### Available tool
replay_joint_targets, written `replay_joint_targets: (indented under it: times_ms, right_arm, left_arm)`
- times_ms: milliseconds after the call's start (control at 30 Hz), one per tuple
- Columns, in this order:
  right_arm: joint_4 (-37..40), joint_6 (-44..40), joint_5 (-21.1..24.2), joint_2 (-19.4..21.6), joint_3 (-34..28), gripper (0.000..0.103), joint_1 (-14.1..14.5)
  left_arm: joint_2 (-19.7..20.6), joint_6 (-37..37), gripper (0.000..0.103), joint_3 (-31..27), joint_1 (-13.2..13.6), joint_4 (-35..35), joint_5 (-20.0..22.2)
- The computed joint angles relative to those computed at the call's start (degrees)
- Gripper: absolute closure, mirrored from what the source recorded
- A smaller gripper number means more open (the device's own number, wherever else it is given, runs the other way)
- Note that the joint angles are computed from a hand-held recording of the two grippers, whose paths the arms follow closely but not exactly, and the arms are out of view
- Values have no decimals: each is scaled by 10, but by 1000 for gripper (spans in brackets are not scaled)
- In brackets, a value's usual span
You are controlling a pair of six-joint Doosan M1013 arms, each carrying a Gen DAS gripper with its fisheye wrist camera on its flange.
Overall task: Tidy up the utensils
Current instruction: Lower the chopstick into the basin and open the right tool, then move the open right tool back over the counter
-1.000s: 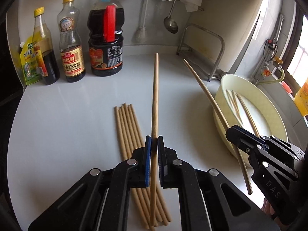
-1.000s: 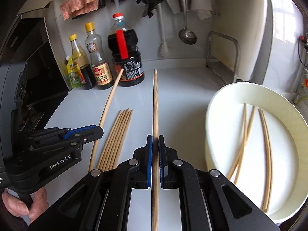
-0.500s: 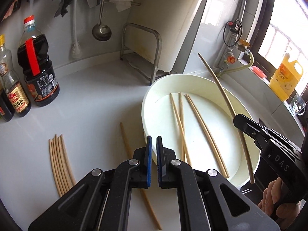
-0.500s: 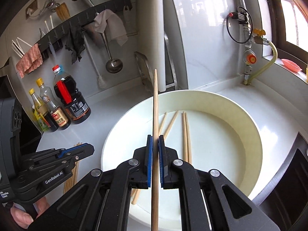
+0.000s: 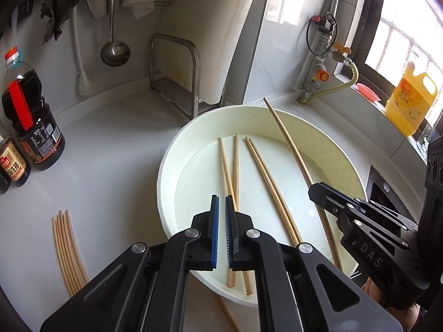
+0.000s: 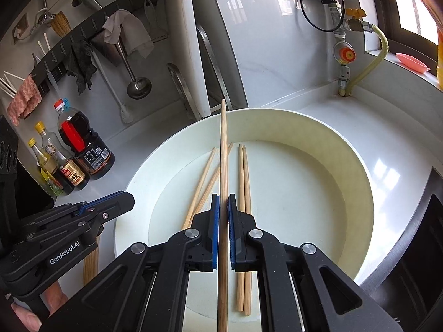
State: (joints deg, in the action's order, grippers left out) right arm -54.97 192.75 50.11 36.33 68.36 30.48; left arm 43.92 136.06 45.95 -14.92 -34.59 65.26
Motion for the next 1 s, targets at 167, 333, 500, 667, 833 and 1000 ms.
replay_joint_targets:
  times_ms: [167, 333, 500, 667, 833, 1000]
  right_arm:
    - [13, -18, 5, 3, -6, 90, -2]
    - [-1, -11, 2, 1, -6, 86, 2]
    - [-3, -28, -3, 6, -18, 86, 6]
    - [4, -58, -10, 15, -38, 80, 11]
    - [15, -90, -24, 25, -58, 80, 15]
    - [34, -141, -43, 40, -86, 78, 21]
  left_arm:
    - [6, -23, 79, -12, 4, 8, 7]
    - [-4, -23, 38, 1, 17, -3, -29]
    - [-7, -35, 35, 3, 31, 5, -47]
    - [-12, -41, 27, 16, 46, 18, -74]
    - [-14, -55, 26, 27, 62, 39, -97]
    - [-15, -80, 25, 37, 78, 68, -125]
